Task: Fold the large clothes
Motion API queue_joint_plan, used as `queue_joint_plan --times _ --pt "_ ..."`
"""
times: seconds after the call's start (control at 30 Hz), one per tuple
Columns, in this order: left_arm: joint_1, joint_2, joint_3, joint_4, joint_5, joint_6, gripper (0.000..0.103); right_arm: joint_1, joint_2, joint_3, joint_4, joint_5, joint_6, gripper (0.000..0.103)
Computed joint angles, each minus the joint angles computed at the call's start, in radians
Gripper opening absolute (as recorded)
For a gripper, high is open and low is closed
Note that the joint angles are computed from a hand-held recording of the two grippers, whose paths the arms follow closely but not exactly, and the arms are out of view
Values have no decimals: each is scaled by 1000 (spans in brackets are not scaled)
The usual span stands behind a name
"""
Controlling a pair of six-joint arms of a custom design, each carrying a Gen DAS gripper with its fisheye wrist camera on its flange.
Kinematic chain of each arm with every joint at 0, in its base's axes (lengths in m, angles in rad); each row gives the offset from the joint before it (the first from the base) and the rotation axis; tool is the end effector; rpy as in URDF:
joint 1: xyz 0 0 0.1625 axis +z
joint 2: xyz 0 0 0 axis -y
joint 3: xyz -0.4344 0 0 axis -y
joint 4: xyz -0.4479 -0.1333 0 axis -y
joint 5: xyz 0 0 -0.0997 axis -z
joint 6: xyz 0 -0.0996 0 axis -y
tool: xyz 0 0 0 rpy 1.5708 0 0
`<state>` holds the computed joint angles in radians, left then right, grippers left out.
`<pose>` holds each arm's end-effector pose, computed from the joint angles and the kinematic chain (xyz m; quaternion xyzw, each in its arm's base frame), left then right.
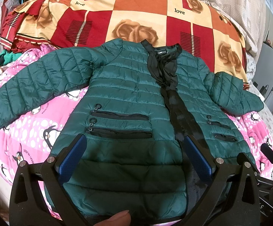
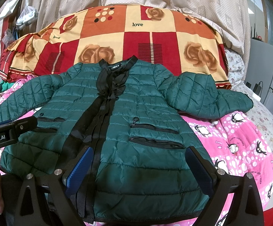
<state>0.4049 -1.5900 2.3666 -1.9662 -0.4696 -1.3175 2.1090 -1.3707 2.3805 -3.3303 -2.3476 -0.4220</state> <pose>-0.2681 -0.3566 0.2040 0.0355 0.8419 -0.4340 0.3188 0.2831 -0.3504 0.2249 0.2748 -0.8279 0.3588 0.3321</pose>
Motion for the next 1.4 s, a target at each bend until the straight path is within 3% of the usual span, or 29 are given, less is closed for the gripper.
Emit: queue_joint_plan --times 1.4 --pt "-8 24 -8 21 10 -10 103 2 5 2 -5 -5 -13 97"
